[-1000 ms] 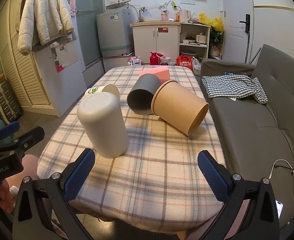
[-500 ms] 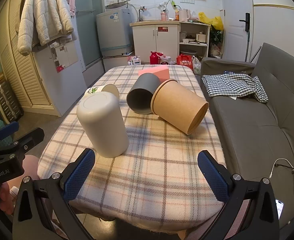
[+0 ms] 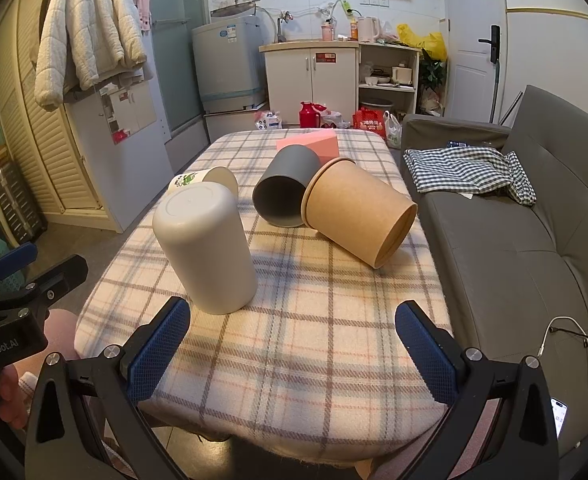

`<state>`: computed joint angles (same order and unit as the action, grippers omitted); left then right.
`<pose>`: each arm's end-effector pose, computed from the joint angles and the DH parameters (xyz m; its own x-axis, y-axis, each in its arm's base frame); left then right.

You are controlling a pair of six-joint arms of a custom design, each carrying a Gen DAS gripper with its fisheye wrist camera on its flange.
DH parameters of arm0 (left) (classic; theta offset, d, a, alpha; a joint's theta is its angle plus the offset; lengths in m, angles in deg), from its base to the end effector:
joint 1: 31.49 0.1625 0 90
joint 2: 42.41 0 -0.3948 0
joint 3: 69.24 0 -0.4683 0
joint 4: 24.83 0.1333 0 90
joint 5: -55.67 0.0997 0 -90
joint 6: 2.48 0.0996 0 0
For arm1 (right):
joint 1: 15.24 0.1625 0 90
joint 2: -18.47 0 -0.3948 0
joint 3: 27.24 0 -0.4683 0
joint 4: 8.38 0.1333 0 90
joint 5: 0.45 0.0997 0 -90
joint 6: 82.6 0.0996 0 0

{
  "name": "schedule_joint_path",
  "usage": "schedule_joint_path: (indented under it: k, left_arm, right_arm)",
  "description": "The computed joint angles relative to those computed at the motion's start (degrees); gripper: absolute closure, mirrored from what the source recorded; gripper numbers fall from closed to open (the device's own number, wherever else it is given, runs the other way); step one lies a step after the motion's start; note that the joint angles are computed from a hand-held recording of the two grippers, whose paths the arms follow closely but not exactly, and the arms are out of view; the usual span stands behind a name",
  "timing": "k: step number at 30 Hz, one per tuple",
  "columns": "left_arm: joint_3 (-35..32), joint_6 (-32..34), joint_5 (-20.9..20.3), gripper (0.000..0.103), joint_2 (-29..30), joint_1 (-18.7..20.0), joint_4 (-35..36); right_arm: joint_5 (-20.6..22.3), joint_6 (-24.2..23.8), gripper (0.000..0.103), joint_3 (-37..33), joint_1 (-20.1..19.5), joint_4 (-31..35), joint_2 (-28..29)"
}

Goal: Flip cup upside down

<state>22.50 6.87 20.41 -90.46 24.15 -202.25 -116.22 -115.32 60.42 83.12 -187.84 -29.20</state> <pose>-0.2260 -0.7108 0.1600 -0.7183 -0.0414 -0.6945 0.5316 0.6114 -0.5862 0.1992 -0.7365 0.1709 -0.7389 -0.1826 0.6485 -0.5871 0.6469 -0.4867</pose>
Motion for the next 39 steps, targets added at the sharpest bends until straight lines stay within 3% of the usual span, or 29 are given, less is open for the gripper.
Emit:
schedule_joint_path:
  k: [39]
  left_arm:
    - [0.06, -0.10, -0.03, 0.000, -0.11, 0.06, 0.18]
  right_arm:
    - [-1.00, 0.76, 0.000, -0.25, -0.13, 0.80, 0.18]
